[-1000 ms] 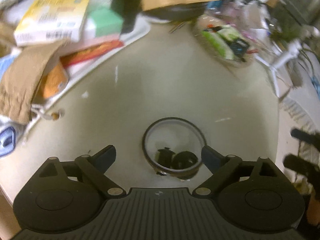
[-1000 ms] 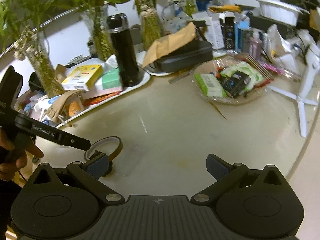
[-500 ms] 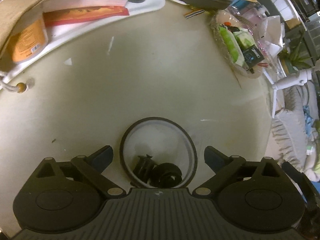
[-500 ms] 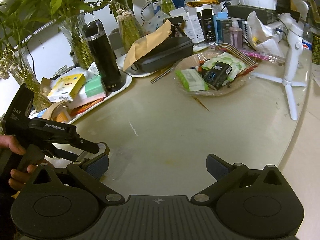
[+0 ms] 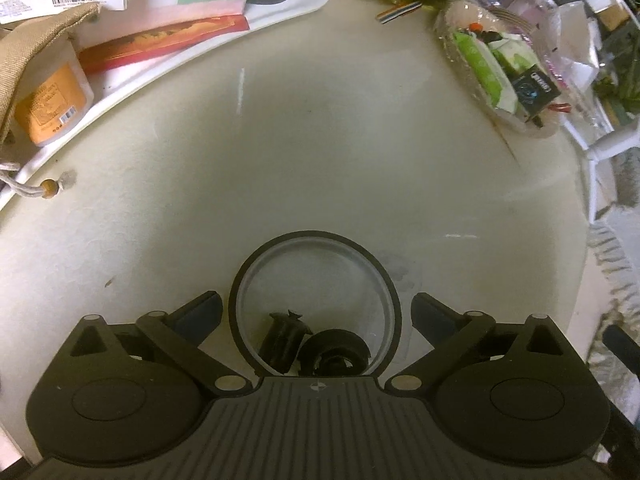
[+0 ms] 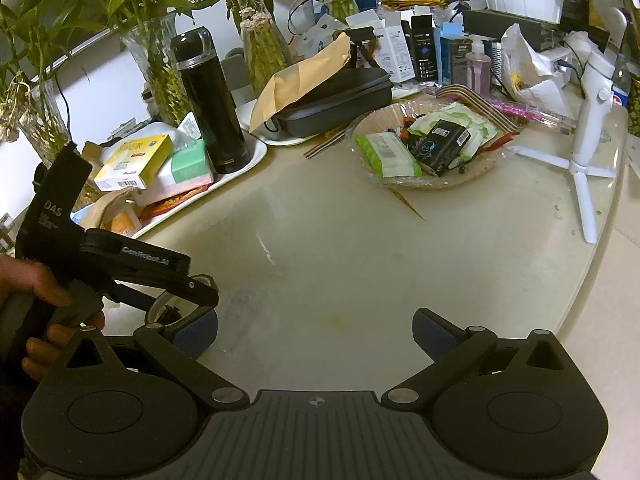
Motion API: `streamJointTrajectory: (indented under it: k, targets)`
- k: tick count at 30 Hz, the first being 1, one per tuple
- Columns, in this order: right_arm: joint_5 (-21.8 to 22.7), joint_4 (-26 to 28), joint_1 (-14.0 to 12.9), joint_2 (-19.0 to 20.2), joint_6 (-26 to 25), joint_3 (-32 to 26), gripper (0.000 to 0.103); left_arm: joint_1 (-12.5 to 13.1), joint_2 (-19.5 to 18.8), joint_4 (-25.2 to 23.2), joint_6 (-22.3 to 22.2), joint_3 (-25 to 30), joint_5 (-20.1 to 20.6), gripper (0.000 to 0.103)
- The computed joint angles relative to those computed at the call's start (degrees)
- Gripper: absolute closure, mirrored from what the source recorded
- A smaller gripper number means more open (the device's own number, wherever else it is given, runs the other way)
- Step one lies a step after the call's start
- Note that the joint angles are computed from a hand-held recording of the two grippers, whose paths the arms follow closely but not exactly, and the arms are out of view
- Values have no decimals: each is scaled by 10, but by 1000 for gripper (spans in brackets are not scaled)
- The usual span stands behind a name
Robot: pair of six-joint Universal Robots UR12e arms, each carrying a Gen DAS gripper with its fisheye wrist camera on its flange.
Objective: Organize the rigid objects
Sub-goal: 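Lower the left tool over the clear tape ring and close on it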
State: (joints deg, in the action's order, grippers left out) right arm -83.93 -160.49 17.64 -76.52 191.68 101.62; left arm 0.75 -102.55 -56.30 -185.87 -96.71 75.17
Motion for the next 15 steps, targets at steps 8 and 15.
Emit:
streamJointTrajectory:
  k: [8,15]
  targets:
    - [-1,-4,-1,0,9,1,0,5,5,8,-10,-5,1,14]
    - [-4,-9,1,1,6,1,0,20,19,25,-7,-22,-39,15]
